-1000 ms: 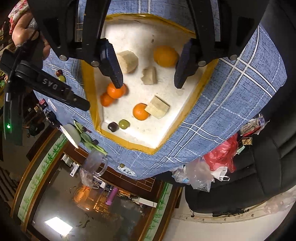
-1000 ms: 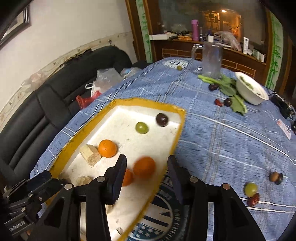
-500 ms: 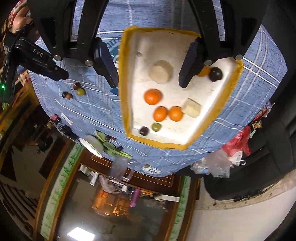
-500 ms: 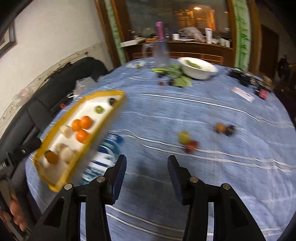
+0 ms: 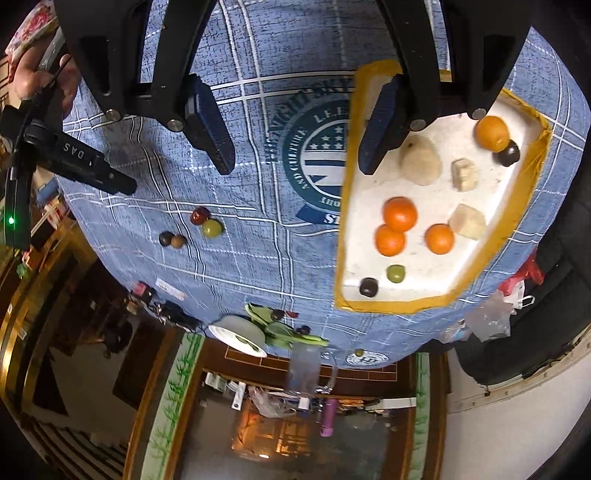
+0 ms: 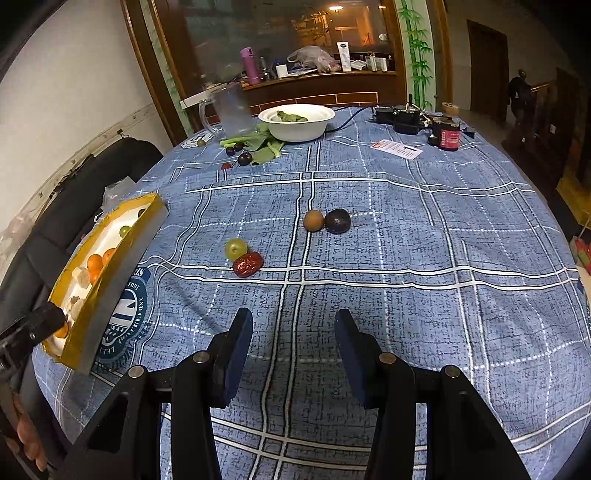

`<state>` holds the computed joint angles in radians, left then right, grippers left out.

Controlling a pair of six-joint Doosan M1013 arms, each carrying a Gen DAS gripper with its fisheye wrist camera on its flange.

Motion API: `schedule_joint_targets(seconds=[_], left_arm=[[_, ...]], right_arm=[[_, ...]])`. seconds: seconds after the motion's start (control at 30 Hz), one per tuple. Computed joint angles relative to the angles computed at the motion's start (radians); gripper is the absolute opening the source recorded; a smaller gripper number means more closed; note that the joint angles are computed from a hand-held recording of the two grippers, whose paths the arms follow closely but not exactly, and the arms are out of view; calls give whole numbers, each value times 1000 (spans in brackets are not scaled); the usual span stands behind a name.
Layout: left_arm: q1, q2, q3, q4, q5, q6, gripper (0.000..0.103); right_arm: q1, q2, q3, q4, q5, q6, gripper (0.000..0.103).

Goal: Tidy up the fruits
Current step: 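Move both open tools back toward the grape and red date, then grasp the green grape with the left tool while the right grasps the red date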

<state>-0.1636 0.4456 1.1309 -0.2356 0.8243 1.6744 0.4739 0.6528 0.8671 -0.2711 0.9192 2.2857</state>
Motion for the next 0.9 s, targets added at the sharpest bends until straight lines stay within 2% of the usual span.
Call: schedule_joint_targets(seconds=[0.1,0.23,0.4,0.53,0.63,0.73,0.8,0.9], left_arm=[[-2,12,-14,-1,9,-8,68],[-4,34,-40,1,23,-27,68],[-7,70,-97,11,56,-44,68],[-8,110,-158,-3,93,-47,68],[-10,142,-205,-21,124,-44,68],[-15,172,-248,-36,149,-43,68],[-20,189,-274,-46,162,-36,68],[-35,221,-321,-53,191,-8,68]], right_arm=[[-4,21,-29,36,6,-38,50],[-7,80,-120,96,38,-142,50],[-16,184,-289,148,133,-253,50],[-23,248,-393,150,196,-275,49],[-21,274,-439,130,211,-287,47],[-14,294,-475,105,230,-314,34],[-12,294,-475,99,230,-325,32],[-14,265,-421,98,203,-303,31]])
